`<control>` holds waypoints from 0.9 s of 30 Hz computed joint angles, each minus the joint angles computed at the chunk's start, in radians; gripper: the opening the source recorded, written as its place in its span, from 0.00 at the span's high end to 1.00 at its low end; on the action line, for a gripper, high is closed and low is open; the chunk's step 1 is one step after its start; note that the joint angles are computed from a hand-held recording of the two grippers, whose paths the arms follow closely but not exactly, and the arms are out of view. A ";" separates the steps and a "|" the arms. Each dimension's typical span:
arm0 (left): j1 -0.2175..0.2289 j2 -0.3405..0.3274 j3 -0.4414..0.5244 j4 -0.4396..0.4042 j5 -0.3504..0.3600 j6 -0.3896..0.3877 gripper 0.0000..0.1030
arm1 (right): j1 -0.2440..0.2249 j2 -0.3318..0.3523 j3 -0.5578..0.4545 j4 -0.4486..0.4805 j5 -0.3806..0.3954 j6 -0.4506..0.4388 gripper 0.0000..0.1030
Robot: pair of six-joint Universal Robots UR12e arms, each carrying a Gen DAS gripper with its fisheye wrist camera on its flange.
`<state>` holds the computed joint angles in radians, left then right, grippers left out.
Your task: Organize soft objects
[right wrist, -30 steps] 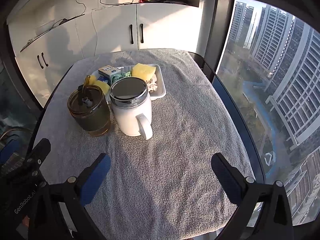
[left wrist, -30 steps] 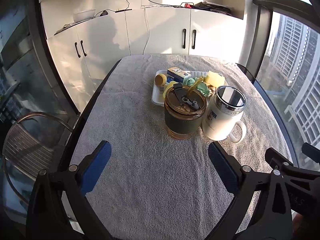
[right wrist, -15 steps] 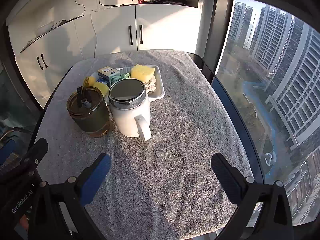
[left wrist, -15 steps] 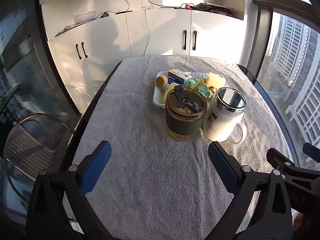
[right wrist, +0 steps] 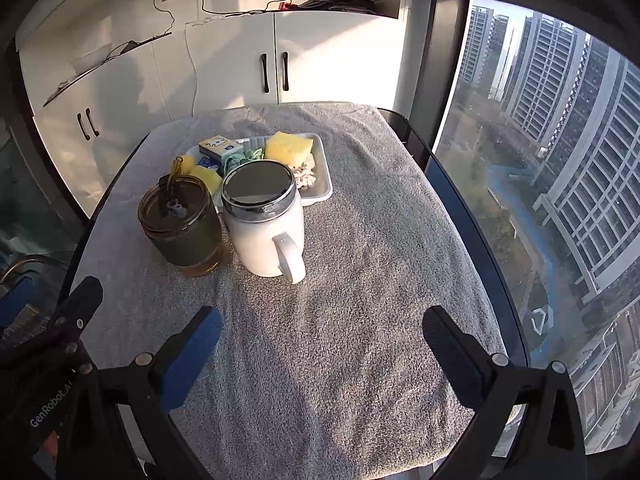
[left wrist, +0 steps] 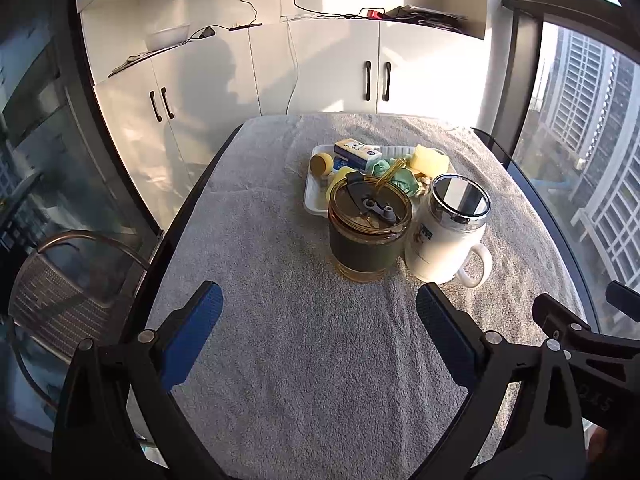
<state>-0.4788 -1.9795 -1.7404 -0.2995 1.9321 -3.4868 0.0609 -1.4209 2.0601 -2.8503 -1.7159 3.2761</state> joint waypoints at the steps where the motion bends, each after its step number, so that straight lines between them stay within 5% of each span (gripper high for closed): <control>1: 0.000 0.000 0.000 0.002 0.001 -0.001 0.04 | 0.000 0.000 -0.001 0.002 0.000 0.001 0.00; 27: 0.000 0.002 0.001 -0.003 0.004 0.000 0.04 | 0.004 -0.005 0.003 -0.007 -0.003 -0.009 0.00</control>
<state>-0.4785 -1.9774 -1.7395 -0.3029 1.9356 -3.4869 0.0649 -1.4262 2.0634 -2.8577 -1.7189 3.2669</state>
